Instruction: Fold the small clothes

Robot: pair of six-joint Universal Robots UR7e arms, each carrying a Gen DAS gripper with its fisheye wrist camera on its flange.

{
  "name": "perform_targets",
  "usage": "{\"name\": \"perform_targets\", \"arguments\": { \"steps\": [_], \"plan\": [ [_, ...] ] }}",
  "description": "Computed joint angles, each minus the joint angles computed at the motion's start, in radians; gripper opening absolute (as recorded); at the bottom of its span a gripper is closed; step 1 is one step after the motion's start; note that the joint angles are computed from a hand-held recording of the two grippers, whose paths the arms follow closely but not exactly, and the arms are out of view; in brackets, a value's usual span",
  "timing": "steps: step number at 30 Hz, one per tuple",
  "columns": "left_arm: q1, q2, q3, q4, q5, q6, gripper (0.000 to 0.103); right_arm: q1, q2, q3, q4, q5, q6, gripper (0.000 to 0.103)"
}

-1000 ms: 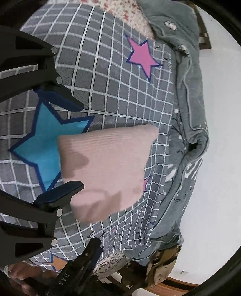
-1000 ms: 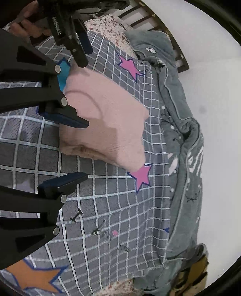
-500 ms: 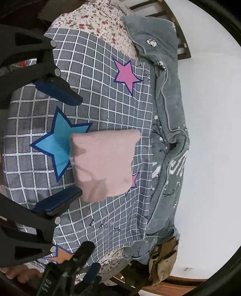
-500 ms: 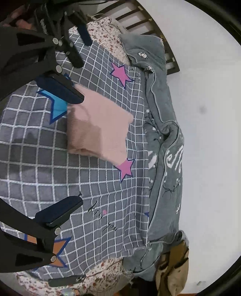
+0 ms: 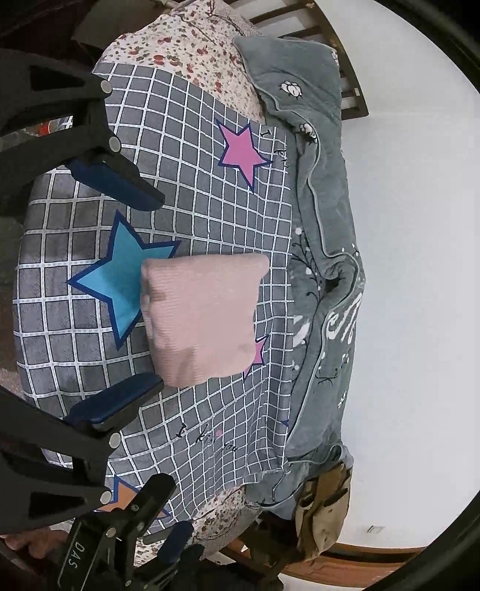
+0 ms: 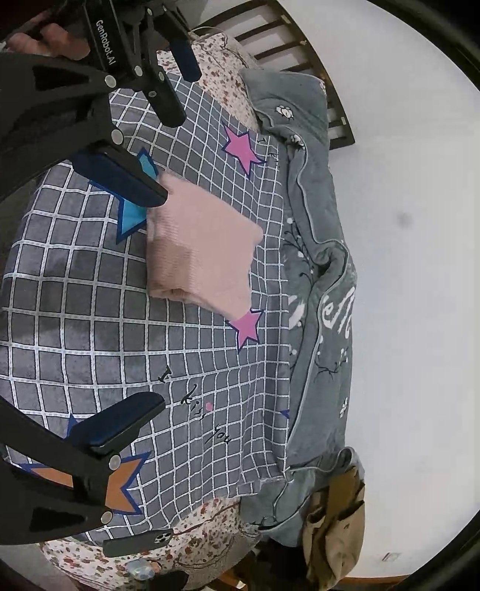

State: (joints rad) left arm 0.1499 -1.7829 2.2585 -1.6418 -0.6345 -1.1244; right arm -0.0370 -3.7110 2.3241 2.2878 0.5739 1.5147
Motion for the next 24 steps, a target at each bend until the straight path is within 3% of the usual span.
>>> {"name": "perform_targets", "arguments": {
  "steps": [24],
  "plan": [
    [0.0, -0.006, 0.001, -0.001, 0.0, 0.0, 0.089, -0.004, -0.002, 0.005, 0.012, 0.003, -0.001, 0.099]
  ]
}}
